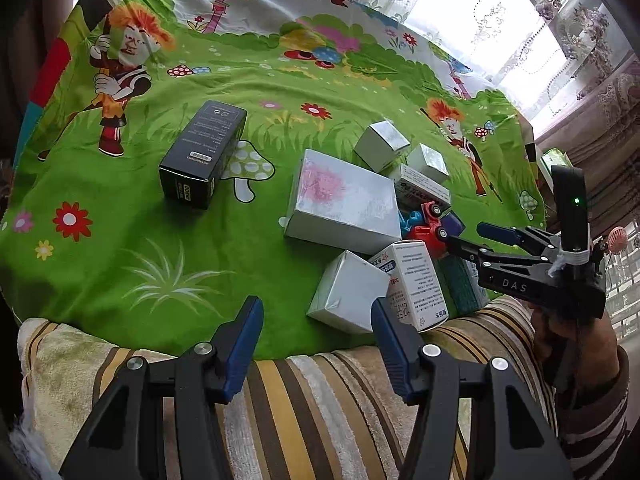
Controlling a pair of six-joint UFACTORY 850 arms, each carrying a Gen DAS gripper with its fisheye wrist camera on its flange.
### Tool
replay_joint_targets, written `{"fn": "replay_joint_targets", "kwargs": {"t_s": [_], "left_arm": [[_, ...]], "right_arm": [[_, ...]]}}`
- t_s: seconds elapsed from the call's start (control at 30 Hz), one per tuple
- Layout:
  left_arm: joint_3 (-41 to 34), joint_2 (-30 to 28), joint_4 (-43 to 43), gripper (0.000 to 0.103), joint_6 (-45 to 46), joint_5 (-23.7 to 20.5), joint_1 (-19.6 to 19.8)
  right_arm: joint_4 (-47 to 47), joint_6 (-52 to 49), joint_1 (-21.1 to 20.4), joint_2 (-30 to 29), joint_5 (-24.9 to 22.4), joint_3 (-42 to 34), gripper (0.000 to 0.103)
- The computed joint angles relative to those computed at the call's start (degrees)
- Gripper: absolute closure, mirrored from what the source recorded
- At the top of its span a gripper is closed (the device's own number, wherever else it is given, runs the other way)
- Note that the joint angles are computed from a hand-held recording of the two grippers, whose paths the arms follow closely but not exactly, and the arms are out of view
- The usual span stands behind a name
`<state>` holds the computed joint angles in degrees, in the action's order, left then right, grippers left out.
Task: Organize rigid objects
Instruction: 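Grasp the small white cube box with left tool while right tool grasps blue box, then carry both boxes into the purple box and open both tools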
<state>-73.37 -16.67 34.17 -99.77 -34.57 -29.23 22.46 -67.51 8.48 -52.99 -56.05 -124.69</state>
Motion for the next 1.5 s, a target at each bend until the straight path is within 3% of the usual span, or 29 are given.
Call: {"fn": "replay_joint_targets", "kwargs": {"t_s": [0.27, 0.43, 0.53, 0.57, 0.63, 0.83, 1.23, 1.5], "left_arm": [[-8.00, -6.12, -8.86, 0.046, 19.10, -5.98, 0.32], [-11.24, -8.99, -12.69, 0.046, 26.86, -8.49, 1.04], [-12.76, -10.33, -13.09, 0.046, 28.68, -9.66, 1.39], [-12.86, -10.50, -13.35, 0.047, 29.06, -9.44, 1.55], [-12.79, -10.70, -13.93, 0.059, 29.48, -9.01, 1.81], [-11.11, -9.42, -11.16, 0.060, 24.33, -8.61, 1.34], [-10.20, -6.78, 2.84, 0.060, 6.19, -12.22, -2.47], [-15.18, -9.45, 4.73, 0.060, 7.22, -13.87, -5.20]], "right_arm": [[-2.20, 0.42, 0.75, -2.99, -1.58, -3.98, 0.034], [-3.39, 1.06, 1.04, -4.87, -2.91, -6.41, 0.046], [-2.69, 1.40, 0.85, -6.02, -4.41, -8.30, 0.048], [-2.56, 1.47, 0.82, -6.14, -4.58, -8.49, 0.049], [-2.23, 1.28, 0.74, -5.88, -4.34, -8.02, 0.049], [0.09, 0.86, 0.02, -4.19, -2.13, -5.51, 0.049], [8.46, -0.38, -4.01, 1.28, 0.95, 1.21, 0.049], [11.93, -3.28, -7.50, 5.11, 0.55, 6.21, 0.049]]}}
